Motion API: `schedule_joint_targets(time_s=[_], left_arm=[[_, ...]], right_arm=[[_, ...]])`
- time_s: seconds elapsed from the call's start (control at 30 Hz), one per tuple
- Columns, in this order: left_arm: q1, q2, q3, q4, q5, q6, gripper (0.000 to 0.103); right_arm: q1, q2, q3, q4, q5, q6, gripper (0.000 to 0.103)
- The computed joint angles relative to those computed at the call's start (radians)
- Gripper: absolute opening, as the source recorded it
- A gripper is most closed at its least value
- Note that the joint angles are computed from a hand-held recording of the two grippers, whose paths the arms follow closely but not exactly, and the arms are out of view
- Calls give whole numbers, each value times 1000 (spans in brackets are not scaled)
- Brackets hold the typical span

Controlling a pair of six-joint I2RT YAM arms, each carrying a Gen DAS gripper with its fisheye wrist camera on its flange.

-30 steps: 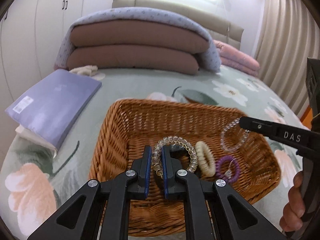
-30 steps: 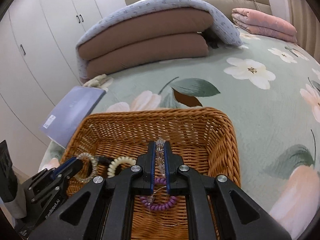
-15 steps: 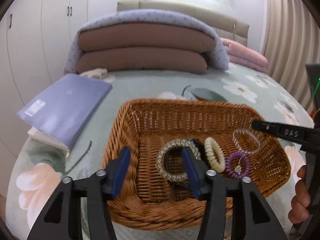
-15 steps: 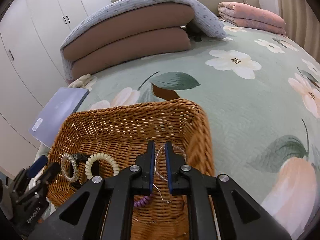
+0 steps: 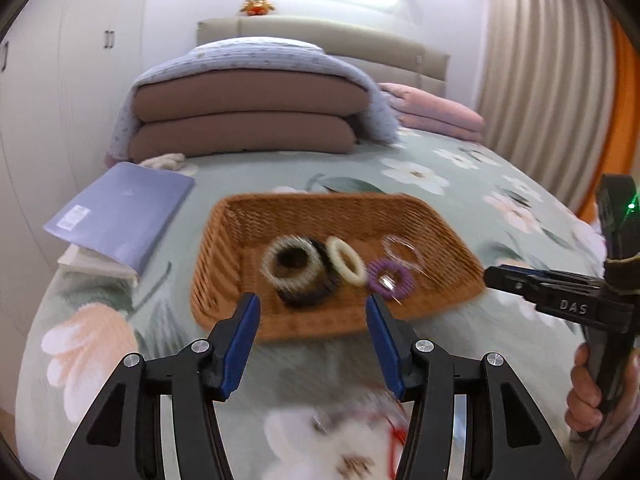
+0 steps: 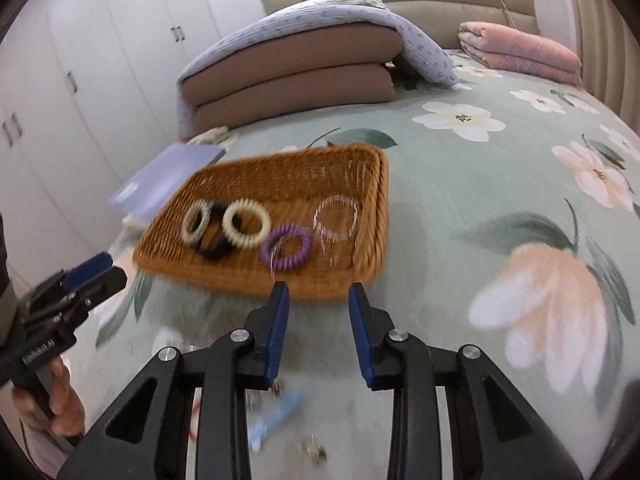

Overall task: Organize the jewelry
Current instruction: 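Grasp the red cord keychain with the left tool while the right tool approaches the gold ring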

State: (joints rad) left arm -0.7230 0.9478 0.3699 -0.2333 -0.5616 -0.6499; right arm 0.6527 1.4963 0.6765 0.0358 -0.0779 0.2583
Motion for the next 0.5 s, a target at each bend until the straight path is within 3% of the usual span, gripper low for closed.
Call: schedule_joint_targets(time_s=[0.2,0.37,0.5], left_arm=[[-275,-41,-59,-88,-81,-236,57],[-421,114,-121,22,-88,-421,56],[-456,247,-154,140,-66,-500,56]], right_arm=[[118,-167,-202,9,103,-15,34],[143,-184,-300,46,103,22,34],[148,-186,-363,104,71,68,34]])
